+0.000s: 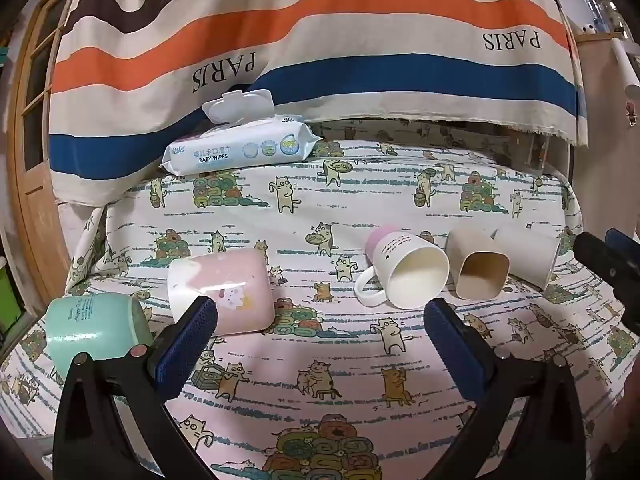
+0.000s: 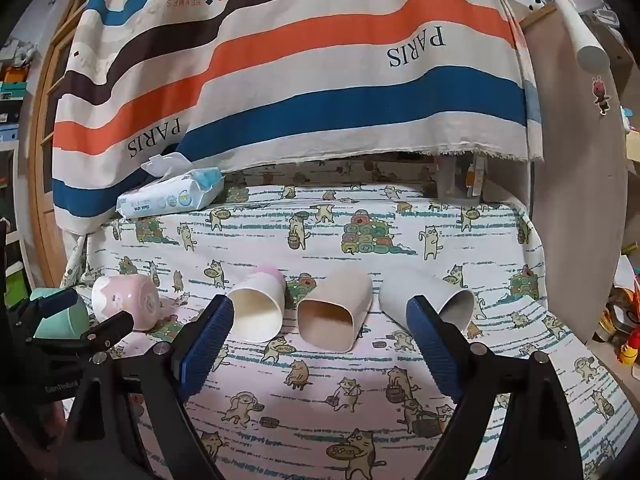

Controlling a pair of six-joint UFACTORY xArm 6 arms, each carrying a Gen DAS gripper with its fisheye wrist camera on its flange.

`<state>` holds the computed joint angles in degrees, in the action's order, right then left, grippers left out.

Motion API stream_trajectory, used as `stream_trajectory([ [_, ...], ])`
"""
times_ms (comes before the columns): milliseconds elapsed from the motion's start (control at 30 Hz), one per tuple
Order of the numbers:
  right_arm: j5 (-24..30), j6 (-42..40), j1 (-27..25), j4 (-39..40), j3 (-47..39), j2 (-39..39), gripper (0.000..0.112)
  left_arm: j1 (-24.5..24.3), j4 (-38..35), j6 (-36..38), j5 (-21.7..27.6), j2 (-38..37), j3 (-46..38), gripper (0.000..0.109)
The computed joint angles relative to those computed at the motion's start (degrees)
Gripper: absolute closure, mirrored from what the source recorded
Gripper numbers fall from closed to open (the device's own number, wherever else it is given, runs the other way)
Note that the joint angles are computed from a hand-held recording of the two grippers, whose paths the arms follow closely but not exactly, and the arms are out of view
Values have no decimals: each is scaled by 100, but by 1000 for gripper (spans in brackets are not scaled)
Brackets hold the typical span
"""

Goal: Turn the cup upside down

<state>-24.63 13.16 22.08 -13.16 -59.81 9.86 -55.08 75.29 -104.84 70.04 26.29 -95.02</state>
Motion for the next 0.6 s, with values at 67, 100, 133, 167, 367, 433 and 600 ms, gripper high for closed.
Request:
stream_trajectory([
  [67,35,-129,32,116,8,-2,23,-4,3,-13,9,-1,2,6],
  [100,62,-194,53,182,10,-1,23,-8,9,-25,12,-7,9,6],
  [133,80,-253,72,247,13,2,23,-14,16,-35,15,-13,17,6],
  [167,86,-349,101,357,20,9,23,-19,26,-43,17,-18,24,6],
  [367,66,-574,160,630,54,61,23,-27,27,49,-9,-29,-5,6],
  [433,89,-410,91,476,-34,119,23,-31,42,40,13,-12,-27,6],
  [600,248,-922,240,1031,-36,100,23,-40,69,-8,17,-21,-5,6],
])
